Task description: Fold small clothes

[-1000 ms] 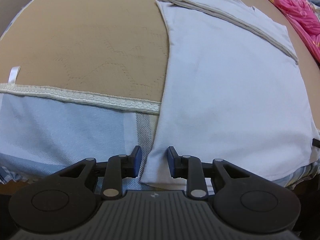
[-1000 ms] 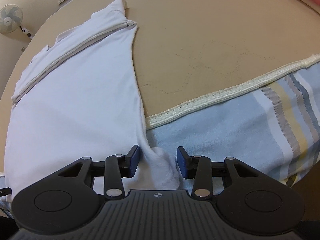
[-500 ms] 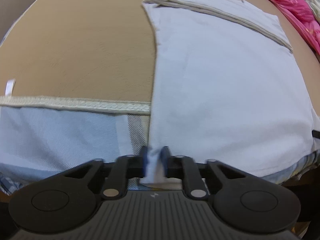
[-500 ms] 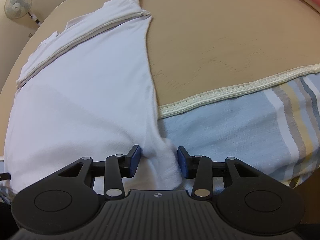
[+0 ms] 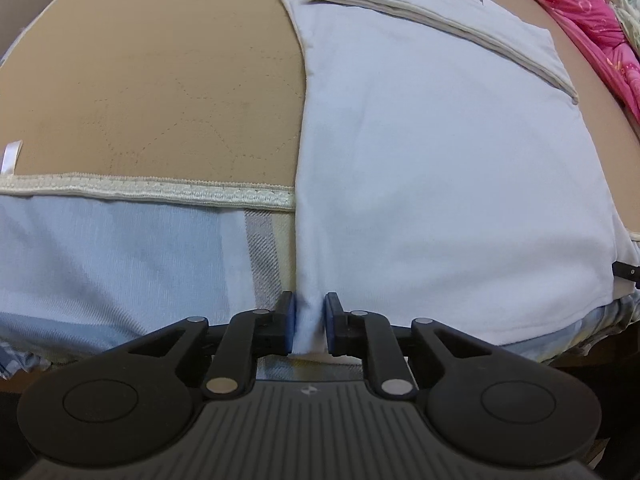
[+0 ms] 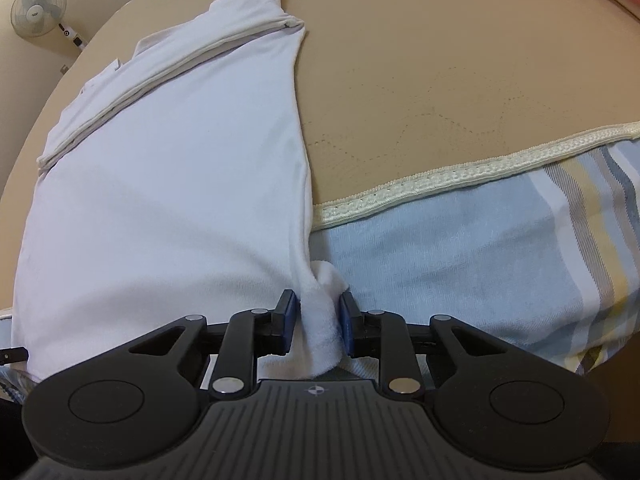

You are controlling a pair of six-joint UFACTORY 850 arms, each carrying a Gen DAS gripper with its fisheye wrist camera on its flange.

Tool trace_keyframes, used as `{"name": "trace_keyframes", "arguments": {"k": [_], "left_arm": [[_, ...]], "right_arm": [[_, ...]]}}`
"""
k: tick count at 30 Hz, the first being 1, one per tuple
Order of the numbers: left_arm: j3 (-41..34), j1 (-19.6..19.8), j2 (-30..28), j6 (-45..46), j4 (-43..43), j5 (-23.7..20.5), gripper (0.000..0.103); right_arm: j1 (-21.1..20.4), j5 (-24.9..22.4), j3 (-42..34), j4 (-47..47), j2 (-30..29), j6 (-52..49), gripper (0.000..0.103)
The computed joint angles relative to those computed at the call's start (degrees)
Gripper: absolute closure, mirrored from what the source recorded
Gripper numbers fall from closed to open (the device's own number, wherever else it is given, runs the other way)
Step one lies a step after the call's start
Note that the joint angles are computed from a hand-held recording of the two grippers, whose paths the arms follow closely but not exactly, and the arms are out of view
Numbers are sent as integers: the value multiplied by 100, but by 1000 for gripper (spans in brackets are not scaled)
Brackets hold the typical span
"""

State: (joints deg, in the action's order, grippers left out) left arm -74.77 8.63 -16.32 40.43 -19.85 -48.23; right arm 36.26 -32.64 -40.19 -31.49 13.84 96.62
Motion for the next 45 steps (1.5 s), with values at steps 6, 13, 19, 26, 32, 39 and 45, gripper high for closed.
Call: {"name": "trace_keyframes", "arguments": {"k": [6, 13, 19, 26, 32, 39, 45], "left_arm": [[43, -31, 21, 46, -13, 126, 94], [272, 135, 444, 819, -902, 324, 97], [94, 501, 823, 1907, -2172, -147, 98], [-293, 1250, 1188, 2789, -3463, -1192, 98], [-702, 2126, 1363, 2632, -3793, -2606, 98], [-1089, 1771, 818, 1860, -3328, -2237, 98], [-2598, 573, -1053, 476, -2515, -1239, 92]], "right_arm": [[78, -60, -15, 8, -25, -104, 81], [309, -122, 28, -1039, 210, 951, 96], [691, -370, 220, -3070, 1094, 2935, 97], [1725, -1720, 334, -4590, 1819, 4254, 98], [3401, -3344, 355, -5115, 2270, 4799, 98], [2993, -2756, 551, -5184, 2580, 4775, 98], [-493, 710, -58, -3578, 1299, 2677, 98]]}}
